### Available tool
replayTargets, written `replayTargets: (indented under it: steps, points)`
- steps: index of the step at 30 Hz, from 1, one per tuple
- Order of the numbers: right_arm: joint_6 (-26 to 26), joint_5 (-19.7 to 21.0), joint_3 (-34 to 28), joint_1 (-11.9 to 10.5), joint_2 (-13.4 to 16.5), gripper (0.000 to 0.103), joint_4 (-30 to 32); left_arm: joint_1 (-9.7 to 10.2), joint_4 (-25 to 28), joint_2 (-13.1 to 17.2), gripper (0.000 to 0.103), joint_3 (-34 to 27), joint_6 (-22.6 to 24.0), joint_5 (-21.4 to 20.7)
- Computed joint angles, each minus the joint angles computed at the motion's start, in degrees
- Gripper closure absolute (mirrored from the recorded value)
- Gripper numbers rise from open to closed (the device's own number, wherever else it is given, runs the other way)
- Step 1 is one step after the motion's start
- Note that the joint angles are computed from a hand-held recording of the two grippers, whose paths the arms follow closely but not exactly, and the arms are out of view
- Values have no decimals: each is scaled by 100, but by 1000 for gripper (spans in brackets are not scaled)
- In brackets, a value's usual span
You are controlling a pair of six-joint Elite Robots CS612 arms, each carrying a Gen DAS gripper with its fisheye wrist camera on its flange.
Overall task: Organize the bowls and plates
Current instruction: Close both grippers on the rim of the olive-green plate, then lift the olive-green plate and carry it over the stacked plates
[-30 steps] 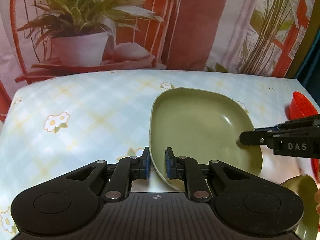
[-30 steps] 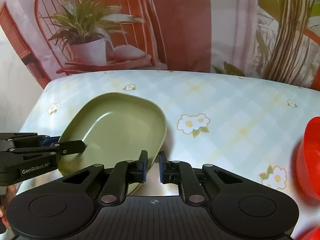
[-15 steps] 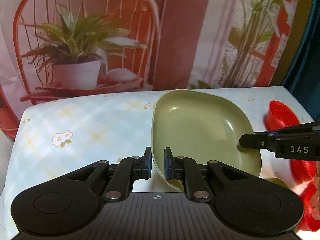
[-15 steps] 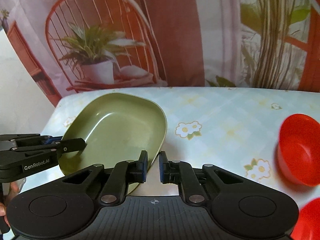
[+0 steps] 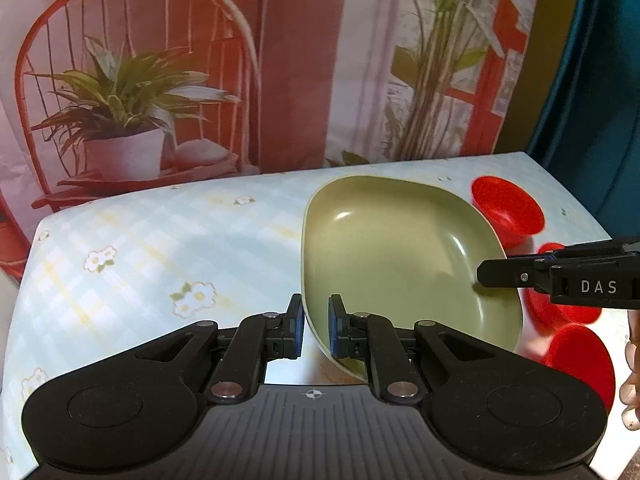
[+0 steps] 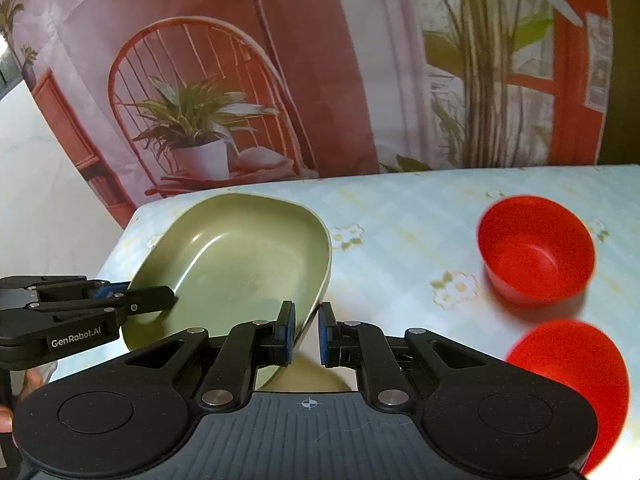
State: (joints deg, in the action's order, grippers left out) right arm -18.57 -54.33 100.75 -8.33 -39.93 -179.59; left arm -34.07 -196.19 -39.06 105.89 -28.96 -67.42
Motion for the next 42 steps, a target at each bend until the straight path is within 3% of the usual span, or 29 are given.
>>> replayTargets:
  steps: [15,42]
  points:
    - [-207,104,444,-320,-157,92,-88,-250,79,-10,89,69,-57,-24]
    - [-485,3,666,-418,-209,92,54,-340,165,25,89,135,-105,-153]
